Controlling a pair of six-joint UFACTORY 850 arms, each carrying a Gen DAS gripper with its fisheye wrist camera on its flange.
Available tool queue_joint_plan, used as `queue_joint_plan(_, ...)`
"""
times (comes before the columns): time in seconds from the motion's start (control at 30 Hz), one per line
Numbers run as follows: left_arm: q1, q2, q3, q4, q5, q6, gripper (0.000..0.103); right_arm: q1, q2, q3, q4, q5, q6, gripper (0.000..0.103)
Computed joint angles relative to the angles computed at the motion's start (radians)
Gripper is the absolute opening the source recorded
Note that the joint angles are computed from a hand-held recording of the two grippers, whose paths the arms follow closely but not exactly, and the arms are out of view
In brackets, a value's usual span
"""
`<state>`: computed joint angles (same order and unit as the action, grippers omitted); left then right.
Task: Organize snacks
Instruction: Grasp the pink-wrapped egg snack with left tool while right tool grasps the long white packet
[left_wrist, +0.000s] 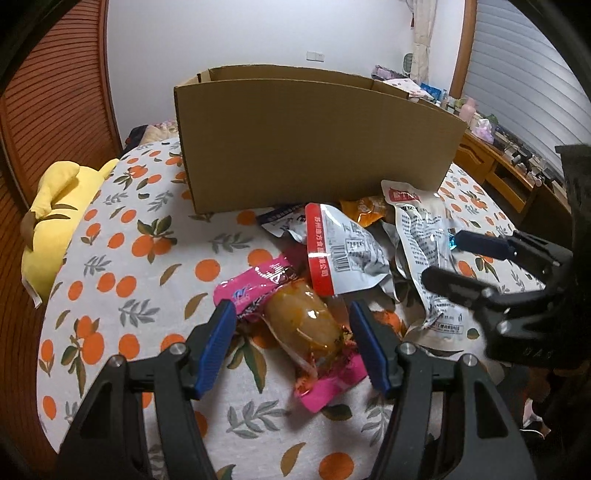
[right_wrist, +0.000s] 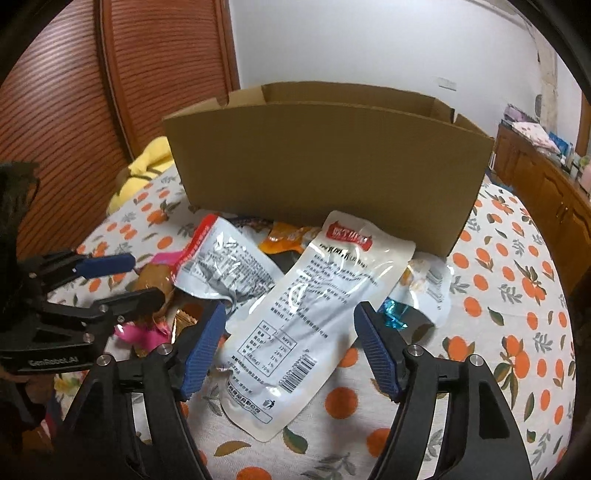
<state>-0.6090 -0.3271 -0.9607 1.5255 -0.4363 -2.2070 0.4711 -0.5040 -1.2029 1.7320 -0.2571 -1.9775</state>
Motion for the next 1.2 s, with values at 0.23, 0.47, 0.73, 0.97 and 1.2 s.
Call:
queue_joint_plan(0.23,0.000,0.009,0.021,0.050,0.008,-0.064,0.067,-0.006,-0.013,-0.001,-0.087,0.053,0.079,0.076)
queue_joint_plan(0.47,-0.001,0.023,0.044,0.078,0.023,-0.104,0.068,-0.050,-0.009,0.001,-0.285,-0.007,0.291,0.078)
queue_joint_plan(0.73,0.002,0.017,0.036,0.082,0.024,-0.093,0.068,-0.065,-0.002,0.006,-0.311,-0.049,0.332,0.078)
queue_joint_plan(0.97,0.018,-0.019,-0.008,0.020,0.057,0.002,0.068,-0.047,-0.020,-0.020,-0.354,-0.048,0.382,0.078)
queue_joint_plan(1.2,0.047,-0.042,-0.030,0.015,0.104,0.007,0.068,-0.028,-0.042,-0.036,-0.421,-0.014,0.435,0.081)
